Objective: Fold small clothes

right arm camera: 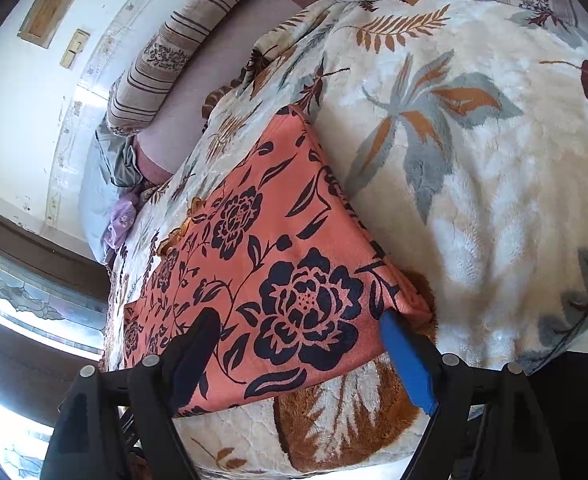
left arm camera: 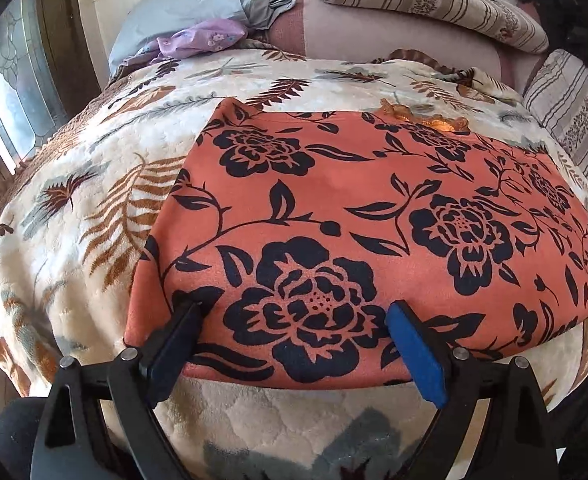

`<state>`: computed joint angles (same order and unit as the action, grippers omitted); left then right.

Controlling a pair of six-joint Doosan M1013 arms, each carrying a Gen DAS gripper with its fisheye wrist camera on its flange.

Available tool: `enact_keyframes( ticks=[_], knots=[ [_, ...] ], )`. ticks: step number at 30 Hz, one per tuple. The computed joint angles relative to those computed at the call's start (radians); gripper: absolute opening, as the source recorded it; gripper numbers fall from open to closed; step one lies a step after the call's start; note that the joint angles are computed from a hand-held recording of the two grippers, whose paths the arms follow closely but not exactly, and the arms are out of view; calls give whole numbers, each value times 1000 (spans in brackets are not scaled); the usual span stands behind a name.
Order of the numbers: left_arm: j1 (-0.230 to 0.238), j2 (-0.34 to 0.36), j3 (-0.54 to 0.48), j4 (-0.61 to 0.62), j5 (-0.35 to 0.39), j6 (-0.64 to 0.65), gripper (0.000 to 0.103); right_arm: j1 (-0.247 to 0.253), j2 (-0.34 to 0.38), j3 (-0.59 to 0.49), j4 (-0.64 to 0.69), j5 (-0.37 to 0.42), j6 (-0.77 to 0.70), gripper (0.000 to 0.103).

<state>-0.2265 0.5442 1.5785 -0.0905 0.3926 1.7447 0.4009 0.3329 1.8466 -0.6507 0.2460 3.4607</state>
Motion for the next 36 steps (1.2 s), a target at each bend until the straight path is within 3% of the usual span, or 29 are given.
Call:
enact_keyframes(
  ticks=[9,26,36],
  knots=[
    [-9,-17,35,45,-45,-52,95,-10,-5,18,-3,-42,0,85],
    [-5,-21,45,3,-57,-7,96,17,16,-30,35,64,-101,89],
    [-5,-21,47,7,-63,-9,96,19,21,-38,45,80,-125,90]
  ],
)
